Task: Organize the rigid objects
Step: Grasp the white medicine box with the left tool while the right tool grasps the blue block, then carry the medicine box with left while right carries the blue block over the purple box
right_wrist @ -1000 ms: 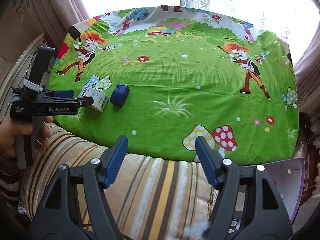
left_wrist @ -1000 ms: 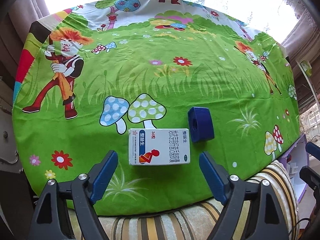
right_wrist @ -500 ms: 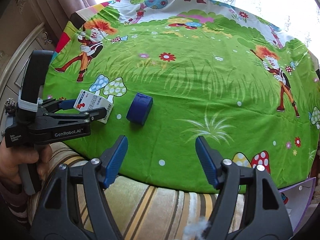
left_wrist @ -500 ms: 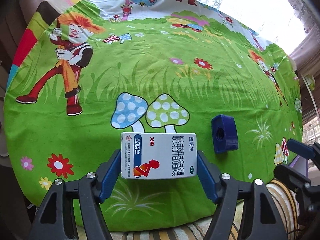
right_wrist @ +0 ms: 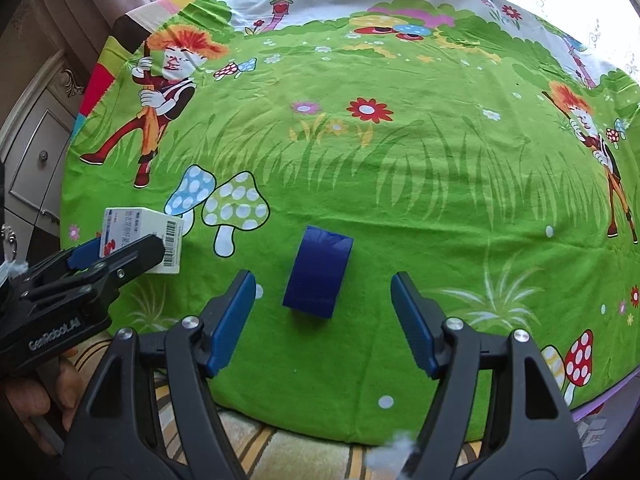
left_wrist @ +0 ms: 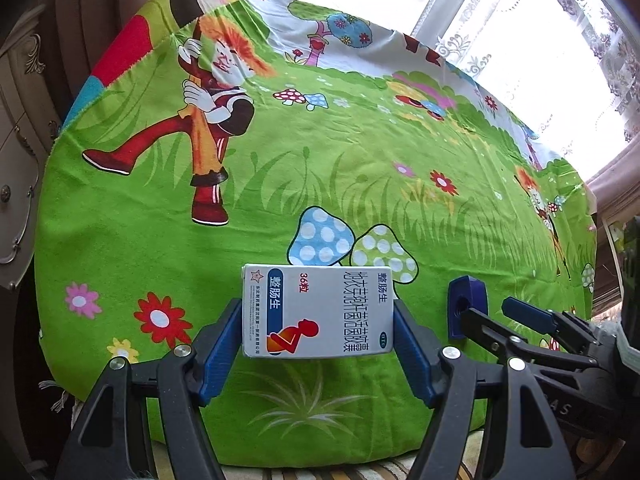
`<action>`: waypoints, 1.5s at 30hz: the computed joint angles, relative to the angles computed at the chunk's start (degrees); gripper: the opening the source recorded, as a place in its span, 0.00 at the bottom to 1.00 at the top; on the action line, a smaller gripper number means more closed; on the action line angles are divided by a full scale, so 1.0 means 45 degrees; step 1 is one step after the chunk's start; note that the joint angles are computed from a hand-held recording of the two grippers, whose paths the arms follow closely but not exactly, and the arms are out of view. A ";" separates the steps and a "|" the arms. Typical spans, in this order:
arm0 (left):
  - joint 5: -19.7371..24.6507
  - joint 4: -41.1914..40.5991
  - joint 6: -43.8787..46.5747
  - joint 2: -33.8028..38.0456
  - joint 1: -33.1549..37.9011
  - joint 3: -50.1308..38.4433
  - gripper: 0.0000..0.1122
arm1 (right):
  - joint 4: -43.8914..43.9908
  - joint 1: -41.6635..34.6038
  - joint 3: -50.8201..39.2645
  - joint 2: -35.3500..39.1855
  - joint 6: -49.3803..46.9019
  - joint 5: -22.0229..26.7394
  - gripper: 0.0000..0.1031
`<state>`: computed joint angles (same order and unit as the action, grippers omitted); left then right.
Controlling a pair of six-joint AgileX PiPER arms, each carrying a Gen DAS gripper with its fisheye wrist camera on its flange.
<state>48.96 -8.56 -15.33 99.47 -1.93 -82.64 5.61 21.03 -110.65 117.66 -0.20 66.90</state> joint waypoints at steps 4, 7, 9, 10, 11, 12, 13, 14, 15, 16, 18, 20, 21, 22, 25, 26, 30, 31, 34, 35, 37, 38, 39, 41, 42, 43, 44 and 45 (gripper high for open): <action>-0.0290 -0.0083 -0.0090 -0.0149 0.0026 0.0253 0.64 | -0.0325 0.0056 -0.0369 0.0521 0.0476 -0.0009 0.66; -0.0462 -0.0198 -0.0049 -0.0278 -0.0009 0.0433 0.64 | -0.0783 0.0167 -0.0523 0.0726 0.0685 -0.0035 0.47; -0.0534 -0.0096 -0.0101 -0.0364 -0.0141 0.0508 0.64 | -0.1354 0.0336 -0.0532 0.0734 0.0849 -0.0045 0.36; -0.0581 -0.0043 -0.0119 -0.0412 -0.0226 0.0537 0.64 | -0.1322 0.0310 -0.0488 0.0703 0.0790 -0.0066 0.31; -0.0616 0.0014 -0.0150 -0.0466 -0.0308 0.0568 0.64 | -0.1282 0.0266 -0.0435 0.0663 0.0738 -0.0086 0.30; -0.0651 0.0061 -0.0189 -0.0537 -0.0393 0.0602 0.64 | -0.1249 0.0232 -0.0347 0.0591 0.0697 -0.0106 0.30; -0.0694 0.0074 -0.0185 -0.0604 -0.0469 0.0629 0.64 | -0.1235 0.0201 -0.0174 0.0456 0.0661 -0.0204 0.30; -0.0734 0.0115 -0.0210 -0.0676 -0.0563 0.0663 0.64 | -0.1243 0.0169 0.0057 0.0269 0.0628 -0.0350 0.30; -0.0748 0.0162 -0.0248 -0.0734 -0.0655 0.0676 0.64 | -0.1265 0.0139 0.0247 0.0088 0.0608 -0.0475 0.30; -0.0760 0.0148 -0.0242 -0.0786 -0.0727 0.0687 0.63 | -0.1288 0.0101 0.0483 -0.0136 0.0590 -0.0609 0.30; -0.0747 0.0186 -0.0313 -0.0903 -0.0910 0.0703 0.63 | -0.1368 0.0037 0.1027 -0.0629 0.0594 -0.0910 0.30; -0.0713 0.0150 -0.0334 -0.1024 -0.1085 0.0697 0.63 | -0.1412 -0.0067 0.1569 -0.1141 0.0583 -0.1155 0.30; -0.0666 0.0137 -0.0337 -0.1080 -0.1187 0.0667 0.63 | -0.1394 -0.0142 0.1855 -0.1411 0.0551 -0.1275 0.30; -0.0607 0.0127 -0.0336 -0.1136 -0.1302 0.0621 0.63 | -0.1360 -0.0236 0.2164 -0.1705 0.0499 -0.1392 0.30; -0.0434 0.0136 -0.0331 -0.1295 -0.1740 0.0443 0.63 | -0.1329 -0.0561 0.3101 -0.2662 0.0415 -0.1680 0.30; -0.0389 0.0197 -0.0353 -0.1343 -0.1929 0.0371 0.63 | -0.1374 -0.0662 0.3446 -0.3017 0.0440 -0.1790 0.30; -0.0125 0.0304 -0.0586 -0.1418 -0.2696 0.0043 0.63 | -0.1028 -0.1366 0.4674 -0.4333 0.0113 -0.1916 0.30; -0.0070 0.0319 -0.0655 -0.1418 -0.2915 -0.0032 0.63 | -0.0875 -0.1603 0.4959 -0.4653 -0.0029 -0.1907 0.30; 0.0080 0.0260 -0.0816 -0.1428 -0.3645 -0.0272 0.63 | -0.0478 -0.2401 0.5750 -0.5637 -0.0531 -0.1822 0.30; 0.0131 0.0249 -0.0898 -0.1436 -0.3931 -0.0365 0.63 | -0.0365 -0.2681 0.5969 -0.5942 -0.0692 -0.1771 0.30; 0.0211 0.0182 -0.0991 -0.1368 -0.4508 -0.0622 0.63 | -0.0098 -0.3364 0.6421 -0.6594 -0.1116 -0.1642 0.30; 0.0235 0.0131 -0.1015 -0.1319 -0.4801 -0.0759 0.63 | 0.0019 -0.3724 0.6613 -0.6897 -0.1350 -0.1551 0.30; 0.0289 0.0125 -0.1082 -0.1259 -0.5117 -0.0911 0.63 | 0.0165 -0.4125 0.6813 -0.7192 -0.1623 -0.1456 0.30; 0.0410 -0.0008 -0.1108 -0.1120 -0.5713 -0.1203 0.63 | 0.0453 -0.5030 0.7203 -0.7752 -0.2228 -0.1227 0.30; 0.0484 -0.0020 -0.1170 -0.1013 -0.6017 -0.1386 0.63 | 0.0589 -0.5538 0.7381 -0.8008 -0.2553 -0.1100 0.30; 0.0550 -0.0019 -0.1246 -0.0891 -0.6334 -0.1581 0.63 | 0.0714 -0.6069 0.7553 -0.8243 -0.2895 -0.0980 0.30; 0.0642 -0.0038 -0.1289 -0.0741 -0.6653 -0.1821 0.63 | 0.0822 -0.6625 0.7691 -0.8448 -0.3241 -0.0847 0.30; 0.0745 -0.0064 -0.1302 -0.0567 -0.6980 -0.2092 0.63 | 0.0967 -0.7215 0.7790 -0.8625 -0.3625 -0.0710 0.30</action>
<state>52.31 -8.84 -21.19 96.91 -33.34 -92.06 9.96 -11.43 -75.59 78.85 -16.52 63.70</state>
